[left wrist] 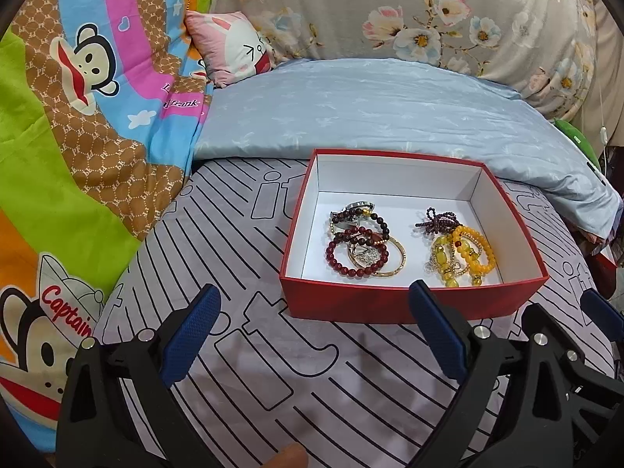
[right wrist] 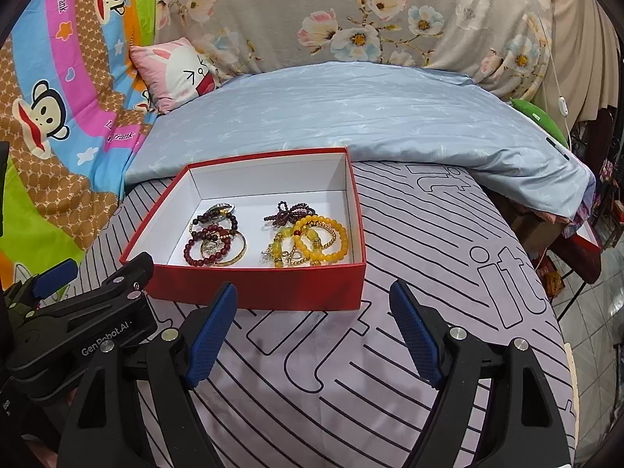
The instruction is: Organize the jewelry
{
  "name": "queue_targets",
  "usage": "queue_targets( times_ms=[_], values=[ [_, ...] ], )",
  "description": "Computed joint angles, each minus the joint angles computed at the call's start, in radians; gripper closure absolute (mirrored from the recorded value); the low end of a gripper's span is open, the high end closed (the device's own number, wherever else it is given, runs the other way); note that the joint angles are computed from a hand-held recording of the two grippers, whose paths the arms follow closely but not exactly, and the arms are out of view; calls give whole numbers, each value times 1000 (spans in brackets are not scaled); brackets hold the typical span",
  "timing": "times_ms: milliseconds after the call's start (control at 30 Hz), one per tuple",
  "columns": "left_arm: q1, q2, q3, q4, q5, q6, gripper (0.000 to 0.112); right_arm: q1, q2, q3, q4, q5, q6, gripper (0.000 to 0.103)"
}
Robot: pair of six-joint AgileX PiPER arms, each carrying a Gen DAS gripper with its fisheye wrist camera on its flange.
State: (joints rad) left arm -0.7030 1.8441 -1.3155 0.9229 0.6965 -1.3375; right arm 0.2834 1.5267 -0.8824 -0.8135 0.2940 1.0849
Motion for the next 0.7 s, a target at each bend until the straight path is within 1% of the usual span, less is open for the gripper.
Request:
queue_targets(
  times_ms=[167, 700],
  values=[
    [0, 0, -1, 4, 1, -2, 20, -6, -2, 0, 17, -7, -18, 26],
    [-4, 11, -19, -2, 9, 18, 20, -6, -9, 6, -1, -1, -2, 26]
  ],
)
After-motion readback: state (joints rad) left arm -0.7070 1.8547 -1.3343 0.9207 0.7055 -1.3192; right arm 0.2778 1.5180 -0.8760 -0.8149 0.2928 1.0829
